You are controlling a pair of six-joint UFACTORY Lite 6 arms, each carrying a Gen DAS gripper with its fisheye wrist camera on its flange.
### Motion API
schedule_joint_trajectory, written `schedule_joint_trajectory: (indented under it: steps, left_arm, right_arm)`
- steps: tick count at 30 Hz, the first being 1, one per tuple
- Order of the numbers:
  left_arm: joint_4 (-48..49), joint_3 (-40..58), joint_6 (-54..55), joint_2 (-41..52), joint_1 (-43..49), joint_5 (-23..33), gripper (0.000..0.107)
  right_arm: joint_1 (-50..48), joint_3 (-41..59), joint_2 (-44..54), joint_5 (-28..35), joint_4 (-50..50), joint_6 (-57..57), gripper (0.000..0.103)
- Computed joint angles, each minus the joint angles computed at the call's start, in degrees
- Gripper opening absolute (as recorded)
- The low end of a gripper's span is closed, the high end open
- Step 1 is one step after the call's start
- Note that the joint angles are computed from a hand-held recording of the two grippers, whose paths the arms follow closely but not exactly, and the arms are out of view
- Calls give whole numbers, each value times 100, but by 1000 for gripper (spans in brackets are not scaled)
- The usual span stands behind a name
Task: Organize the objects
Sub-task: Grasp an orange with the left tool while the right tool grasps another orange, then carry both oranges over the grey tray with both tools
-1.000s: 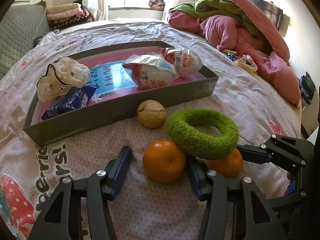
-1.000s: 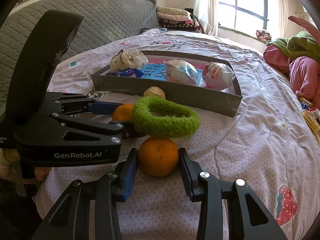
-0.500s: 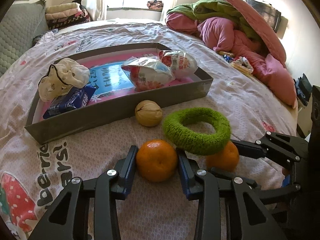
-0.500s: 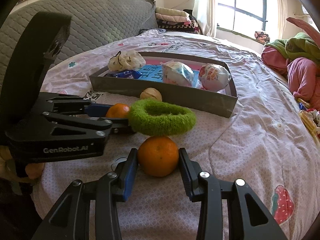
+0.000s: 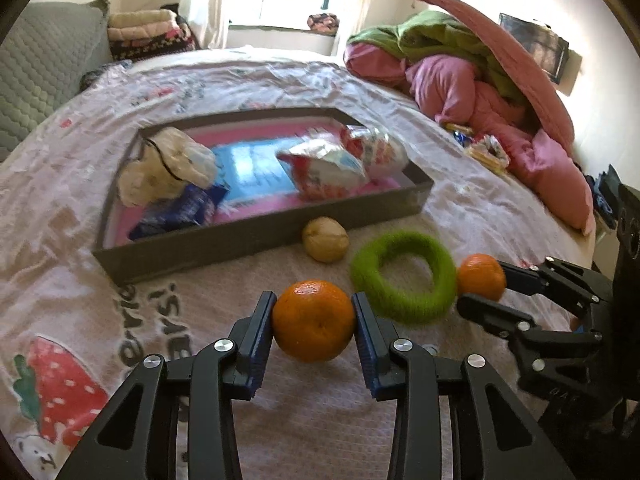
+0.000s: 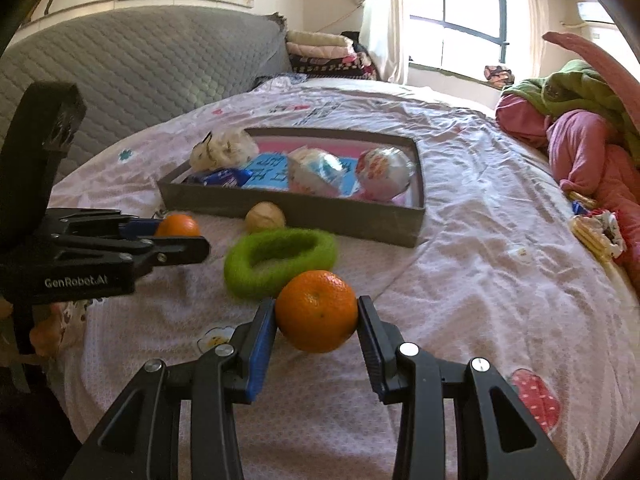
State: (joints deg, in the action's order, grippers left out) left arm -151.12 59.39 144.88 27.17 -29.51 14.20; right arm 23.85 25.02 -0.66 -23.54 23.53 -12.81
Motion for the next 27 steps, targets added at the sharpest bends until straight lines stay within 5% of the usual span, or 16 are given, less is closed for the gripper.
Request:
schedule_joint_trajectory:
  steps: [27]
  left_arm:
    - [-1258,-151,1265,-526,260,150,39]
  right_arm:
    - [163,423,-115,-114,41,-143,41]
